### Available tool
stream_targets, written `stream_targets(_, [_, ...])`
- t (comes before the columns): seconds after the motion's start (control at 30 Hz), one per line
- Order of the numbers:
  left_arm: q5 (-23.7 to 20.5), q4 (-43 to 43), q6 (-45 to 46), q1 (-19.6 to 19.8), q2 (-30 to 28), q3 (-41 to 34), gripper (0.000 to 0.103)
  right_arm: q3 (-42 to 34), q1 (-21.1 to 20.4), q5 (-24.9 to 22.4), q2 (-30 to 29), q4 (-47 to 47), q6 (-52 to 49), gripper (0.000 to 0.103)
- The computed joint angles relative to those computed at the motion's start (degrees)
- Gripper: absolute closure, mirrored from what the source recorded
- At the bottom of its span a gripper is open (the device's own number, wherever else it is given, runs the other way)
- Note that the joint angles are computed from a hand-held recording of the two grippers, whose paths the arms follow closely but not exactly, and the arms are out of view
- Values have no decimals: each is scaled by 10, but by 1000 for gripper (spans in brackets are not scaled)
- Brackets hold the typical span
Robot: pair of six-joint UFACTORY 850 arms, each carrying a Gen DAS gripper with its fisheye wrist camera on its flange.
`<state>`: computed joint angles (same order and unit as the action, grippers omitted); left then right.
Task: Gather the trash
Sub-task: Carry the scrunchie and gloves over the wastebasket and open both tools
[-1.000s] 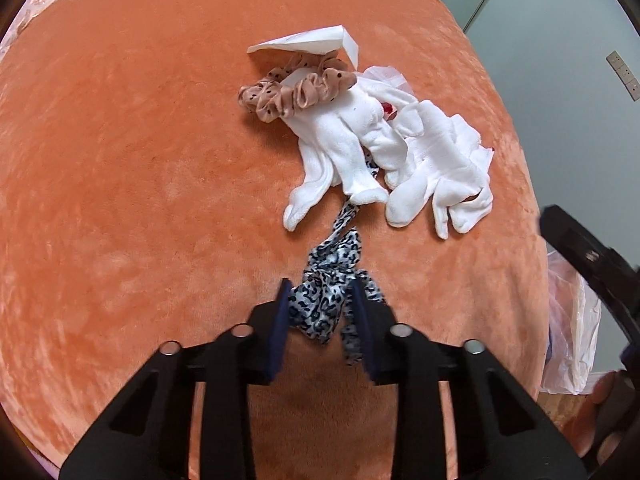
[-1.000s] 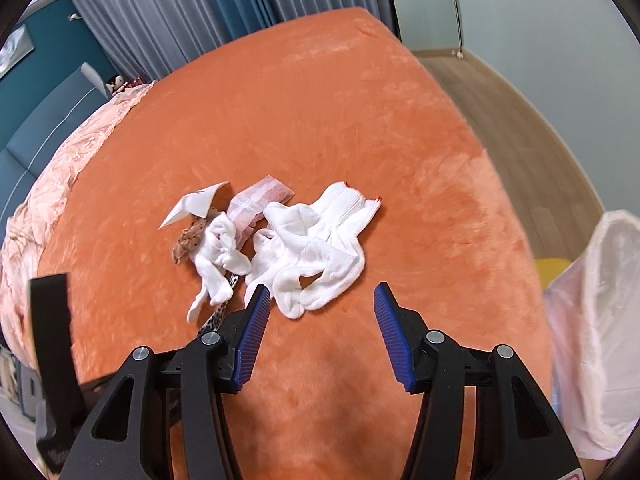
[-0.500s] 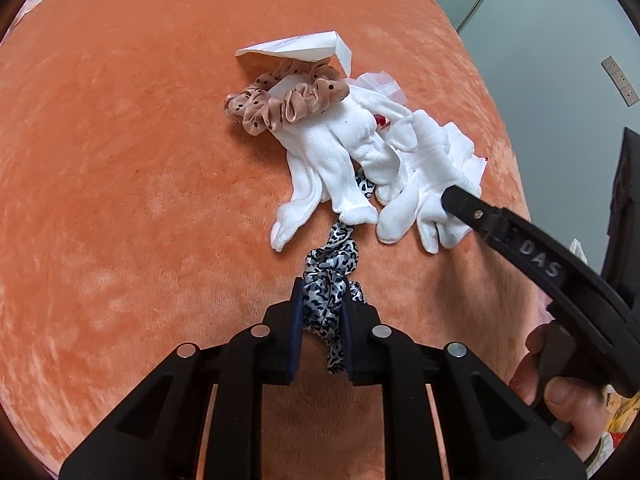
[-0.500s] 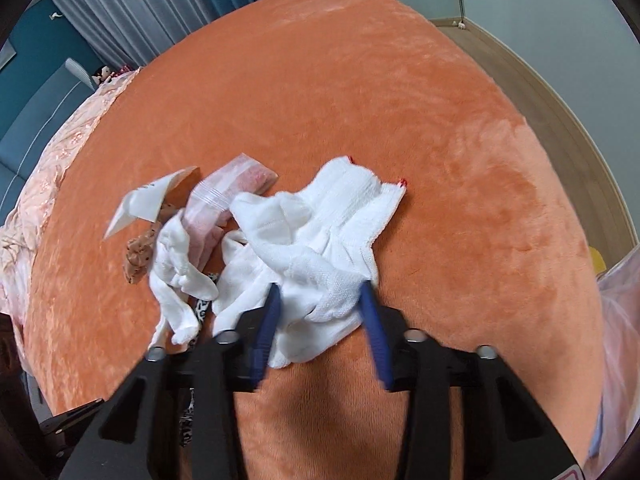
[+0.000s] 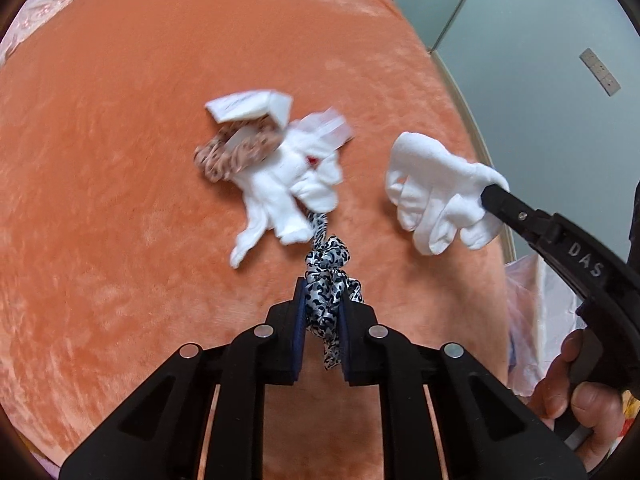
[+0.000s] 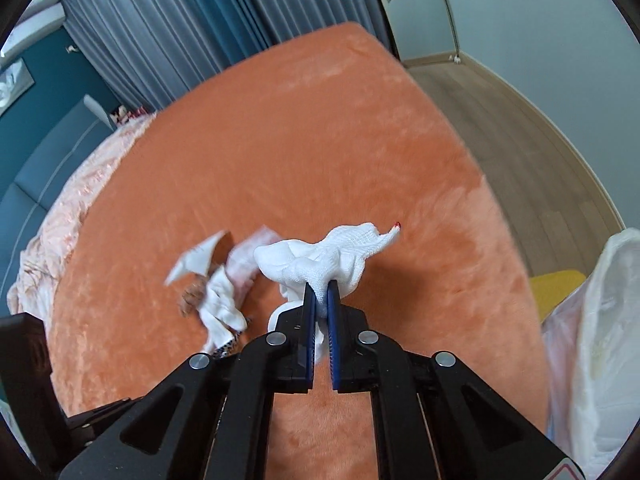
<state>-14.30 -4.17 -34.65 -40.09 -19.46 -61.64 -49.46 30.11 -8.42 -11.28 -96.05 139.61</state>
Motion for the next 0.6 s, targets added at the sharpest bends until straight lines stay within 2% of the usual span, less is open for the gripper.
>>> stream_targets(0.1, [-1, 51, -45, -15, 17, -7, 90, 23, -3, -20, 51, -11, 6, 97])
stream_targets(0.3, [-9, 161, -134, -55, 42, -34, 90, 68, -1, -83, 158, 34, -62, 97])
stream_targets(0.6, [-30, 294, -229, -129, 39, -108, 90, 144, -14, -148, 324, 110, -153, 97])
